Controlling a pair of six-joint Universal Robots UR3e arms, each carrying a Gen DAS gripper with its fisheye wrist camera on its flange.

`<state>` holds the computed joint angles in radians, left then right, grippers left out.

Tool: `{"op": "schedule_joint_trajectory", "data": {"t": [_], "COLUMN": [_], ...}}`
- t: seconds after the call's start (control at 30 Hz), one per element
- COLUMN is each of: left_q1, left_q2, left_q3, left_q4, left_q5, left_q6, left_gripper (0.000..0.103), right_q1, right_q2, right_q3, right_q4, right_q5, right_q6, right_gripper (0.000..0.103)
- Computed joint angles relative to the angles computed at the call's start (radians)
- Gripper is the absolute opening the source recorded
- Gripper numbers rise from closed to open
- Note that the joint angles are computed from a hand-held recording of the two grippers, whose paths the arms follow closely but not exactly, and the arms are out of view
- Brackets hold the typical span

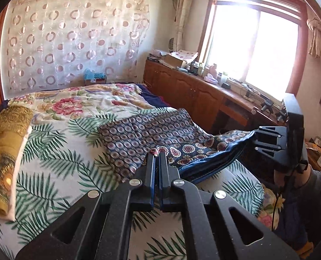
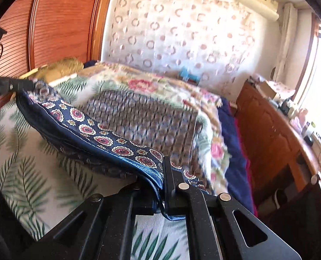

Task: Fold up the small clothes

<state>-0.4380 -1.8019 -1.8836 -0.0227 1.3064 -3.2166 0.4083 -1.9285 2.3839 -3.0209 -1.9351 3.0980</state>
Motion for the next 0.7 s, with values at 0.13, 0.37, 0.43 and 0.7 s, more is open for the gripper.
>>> {"op": "schedule_joint_trajectory", "data": {"t": [0.13, 0.37, 0.43, 0.7], "left_q1": [0.032, 0.072, 0.080, 0.090], "left_q2": [-0.041, -0.216, -0.262, -0.406], "left_q3": [0.079, 0.334, 0.400, 0.626], "left_q4": [-0.033, -0.143, -0.179, -0.330], "left_q5": [-0.008, 0.002, 0.009, 0.025], "left_q6": [0.002, 0.020, 0.026, 0.093], "left_gripper": [0.003, 0.003, 0.003, 0.040], "right_q1": [0.019, -0.078, -0.131, -0.292], "right_q2": [0.089, 0.296, 0.361, 0.525], "right_q3": [-0.110, -0.295, -0.337, -0.488], "right_q4": [-0.001, -0.042, -0.059, -0.001], "right_q5": [-0.023, 0.054, 0.108, 0.296], "right_q6": [-0.008, -0.094, -0.123, -0.172], "right_gripper": [0.004, 0.003, 0.003, 0.003]}}
